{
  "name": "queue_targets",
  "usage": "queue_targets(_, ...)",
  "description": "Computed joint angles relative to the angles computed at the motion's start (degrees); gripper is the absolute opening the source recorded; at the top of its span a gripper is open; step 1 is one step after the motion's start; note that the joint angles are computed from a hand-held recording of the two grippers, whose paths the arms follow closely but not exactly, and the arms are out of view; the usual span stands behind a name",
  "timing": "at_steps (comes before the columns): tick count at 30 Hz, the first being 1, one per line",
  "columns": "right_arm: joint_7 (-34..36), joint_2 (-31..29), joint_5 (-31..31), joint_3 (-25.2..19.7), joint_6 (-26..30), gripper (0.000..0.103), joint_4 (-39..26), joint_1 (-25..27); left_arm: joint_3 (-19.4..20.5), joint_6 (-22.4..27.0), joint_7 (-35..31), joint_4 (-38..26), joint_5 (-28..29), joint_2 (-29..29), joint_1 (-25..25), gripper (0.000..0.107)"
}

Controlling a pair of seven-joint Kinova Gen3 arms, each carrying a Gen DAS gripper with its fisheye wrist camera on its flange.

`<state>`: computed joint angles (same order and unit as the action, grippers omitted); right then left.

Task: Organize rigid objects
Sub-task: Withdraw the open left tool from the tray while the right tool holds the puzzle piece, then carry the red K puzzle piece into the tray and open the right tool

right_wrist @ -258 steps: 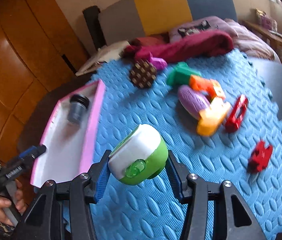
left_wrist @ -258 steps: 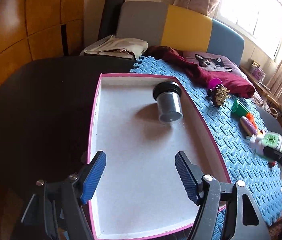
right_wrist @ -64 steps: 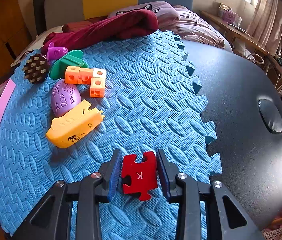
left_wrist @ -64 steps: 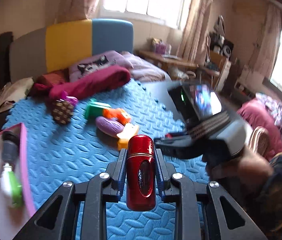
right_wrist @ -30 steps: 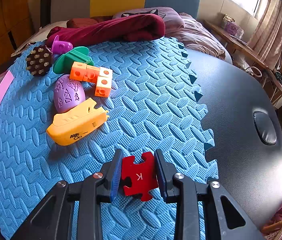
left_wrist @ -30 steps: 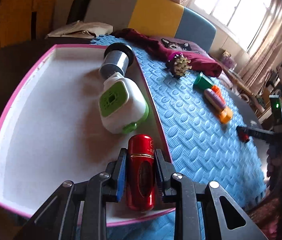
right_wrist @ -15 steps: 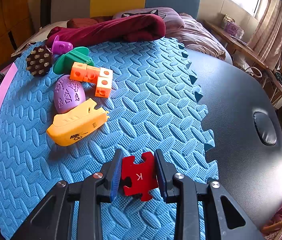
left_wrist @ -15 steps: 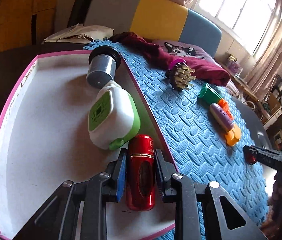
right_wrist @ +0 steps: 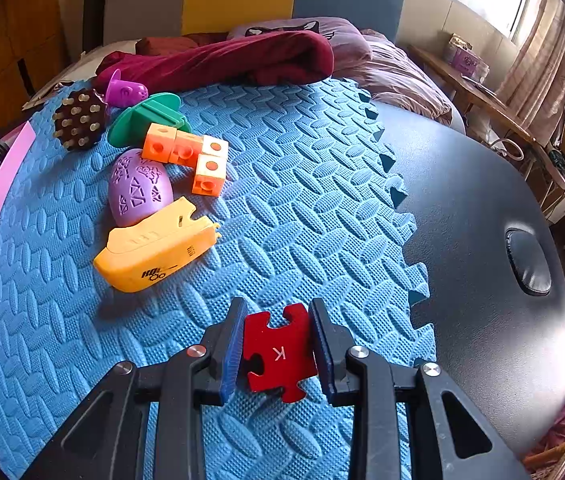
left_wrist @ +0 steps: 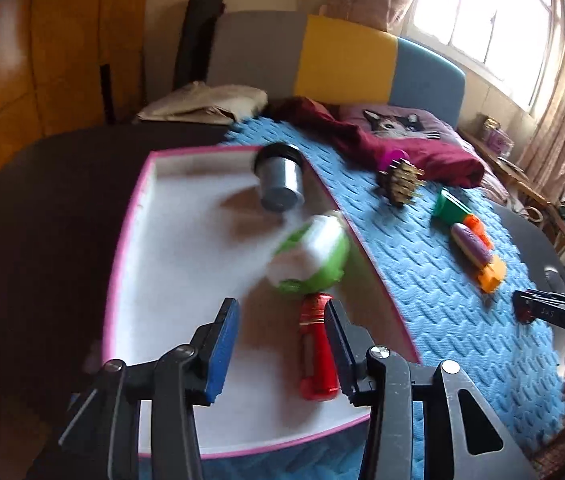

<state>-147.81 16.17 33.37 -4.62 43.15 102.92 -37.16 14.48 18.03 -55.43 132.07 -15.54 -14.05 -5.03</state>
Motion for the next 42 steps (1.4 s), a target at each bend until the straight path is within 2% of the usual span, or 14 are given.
queue_targets(2, -0.22, -0.05, 0.09, -0.02, 0.13, 0.031, 0.03, -0.15, -0.63, 0.79, -0.11, 0.37, -0.06, -1.25, -0.59, 0.047)
queue_targets(5, -0.54, 0.00, 0.39, -0.01, 0.27, 0.031, 0.01, -0.35, 0.75, 1.66, 1.35, 1.34, -1.58, -3.79, -3.92, 0.051)
queue_targets(10, -0.57, 0.01, 0.35, -0.17, -0.07, 0.031, 0.02, -0.34, 0.42, 2.64, 1.04, 2.33, -1.65, -6.13, -6.33, 0.052)
queue_targets(19, 1.02, -0.37, -1.62, -0.47, -2.07, 0.031, 0.41, 0.08, -0.39, 3.08, -0.15, 3.10, -0.41, -6.61, -7.82, 0.052)
queue_targets(23, 3.23, -1.61, -5.34, -1.24, -5.34, 0.031, 1.85, 1.96, -1.18, 3.17, -0.90, 3.08, 0.32, -6.38, -7.59, 0.052)
queue_targets(30, 0.87, -4.05, -4.35, -1.36, -11.16, 0.031, 4.25, 0.32, -2.15, 3.06, -1.84, 3.42, 1.35, -6.25, -7.41, 0.052)
queue_targets(34, 2.91, -4.17, -5.80, -2.73, -14.03, 0.031, 3.88, -0.15, -2.64, 3.34, -2.25, 3.43, 1.89, -5.87, -7.16, 0.053)
queue_targets(42, 7.45, -3.89, -7.06, -4.34, -19.95, 0.031, 0.74, -4.22, -3.29, 2.93, -2.79, 3.63, 2.09, -6.01, -7.44, 0.053)
